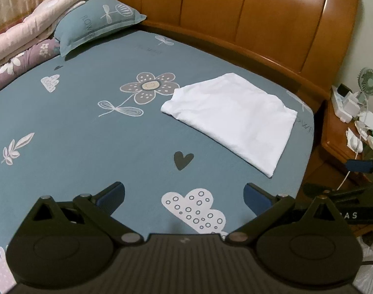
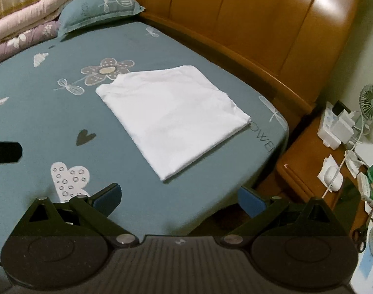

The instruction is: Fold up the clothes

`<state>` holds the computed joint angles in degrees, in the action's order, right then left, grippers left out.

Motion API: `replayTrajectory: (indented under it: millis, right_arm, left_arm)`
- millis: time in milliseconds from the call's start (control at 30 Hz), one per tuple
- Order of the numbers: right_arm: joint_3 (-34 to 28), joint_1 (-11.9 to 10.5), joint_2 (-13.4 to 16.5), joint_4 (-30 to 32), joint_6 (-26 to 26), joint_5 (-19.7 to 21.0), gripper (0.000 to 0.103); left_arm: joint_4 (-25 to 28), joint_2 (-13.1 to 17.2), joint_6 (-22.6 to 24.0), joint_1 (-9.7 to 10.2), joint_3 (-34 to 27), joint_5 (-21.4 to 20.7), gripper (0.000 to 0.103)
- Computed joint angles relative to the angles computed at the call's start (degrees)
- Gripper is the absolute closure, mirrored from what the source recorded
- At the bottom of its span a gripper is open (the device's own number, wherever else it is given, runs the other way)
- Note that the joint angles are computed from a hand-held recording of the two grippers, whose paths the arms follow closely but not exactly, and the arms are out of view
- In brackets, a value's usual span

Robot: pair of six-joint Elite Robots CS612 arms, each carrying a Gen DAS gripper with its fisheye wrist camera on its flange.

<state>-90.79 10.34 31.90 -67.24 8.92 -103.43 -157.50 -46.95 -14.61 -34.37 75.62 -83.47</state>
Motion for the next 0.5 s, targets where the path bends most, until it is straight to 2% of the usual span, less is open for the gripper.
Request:
replayTrajectory:
  millis: [133, 200, 500]
  right_arm:
    - [0.11, -0.41, -0.48, 0.7, -0.18, 4.78, 0.0]
    - [0.25, -0.45, -0.72, 1.35, -0.49, 5.94, 0.0]
    - [0.61, -0.53, -1.18, 2.25, -1.35, 7.5, 0.0]
  left_arm:
    - [-0.04, -0.19, 0.54, -0.19, 0.28, -0.42, 0.001]
    - [0.24, -0.22, 0.51, -0.25, 0.27, -0.47, 0.001]
    - [1.98, 0.12, 0.14, -0.4, -0.53, -1.29, 0.001]
